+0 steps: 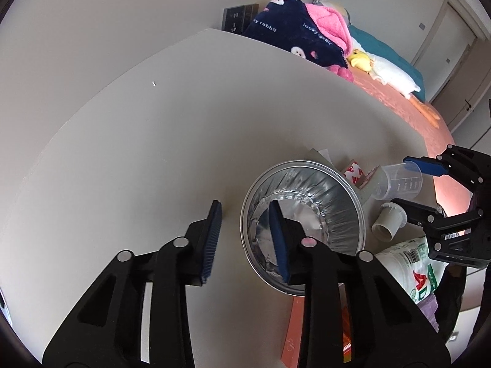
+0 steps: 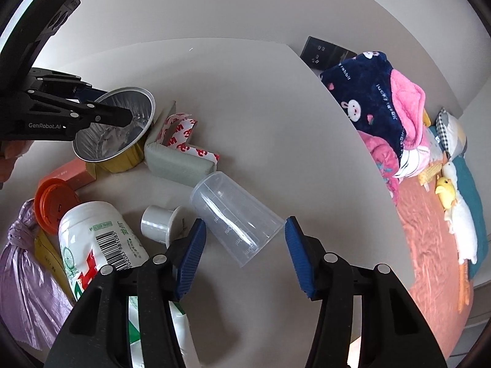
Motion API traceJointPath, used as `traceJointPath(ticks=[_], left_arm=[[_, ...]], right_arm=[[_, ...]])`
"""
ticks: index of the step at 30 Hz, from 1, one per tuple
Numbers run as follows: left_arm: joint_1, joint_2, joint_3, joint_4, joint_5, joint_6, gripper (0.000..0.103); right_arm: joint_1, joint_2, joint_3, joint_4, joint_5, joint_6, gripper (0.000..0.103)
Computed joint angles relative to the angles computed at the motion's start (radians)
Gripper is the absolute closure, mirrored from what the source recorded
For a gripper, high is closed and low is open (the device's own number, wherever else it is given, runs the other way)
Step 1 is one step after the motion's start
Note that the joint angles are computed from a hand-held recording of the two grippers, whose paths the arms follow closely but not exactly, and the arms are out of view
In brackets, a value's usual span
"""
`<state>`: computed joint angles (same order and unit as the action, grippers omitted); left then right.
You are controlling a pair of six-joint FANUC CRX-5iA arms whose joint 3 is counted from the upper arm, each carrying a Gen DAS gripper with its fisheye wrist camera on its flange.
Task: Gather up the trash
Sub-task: 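Grasp the silver foil cup rim with the left gripper, then grasp the clear plastic cup with the right gripper while the left lifts the foil cup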
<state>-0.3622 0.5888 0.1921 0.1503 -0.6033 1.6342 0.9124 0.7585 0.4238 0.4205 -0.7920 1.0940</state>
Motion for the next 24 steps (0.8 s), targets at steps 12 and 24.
traceJointPath(ticks=[12,24], left_arm=[[0.008,-0.006,-0.061,0.135,0.074,-0.135,0.096],[-0.015,-0.081,-0.145,0.222,0.159,-0.209,0.097]], right_arm=[[0.004,-0.176,-0.331,0.246,0.258,-0.427,0.049],[0.003,-0.316,-0.548,0.514,0.338,-0.752,0.049]])
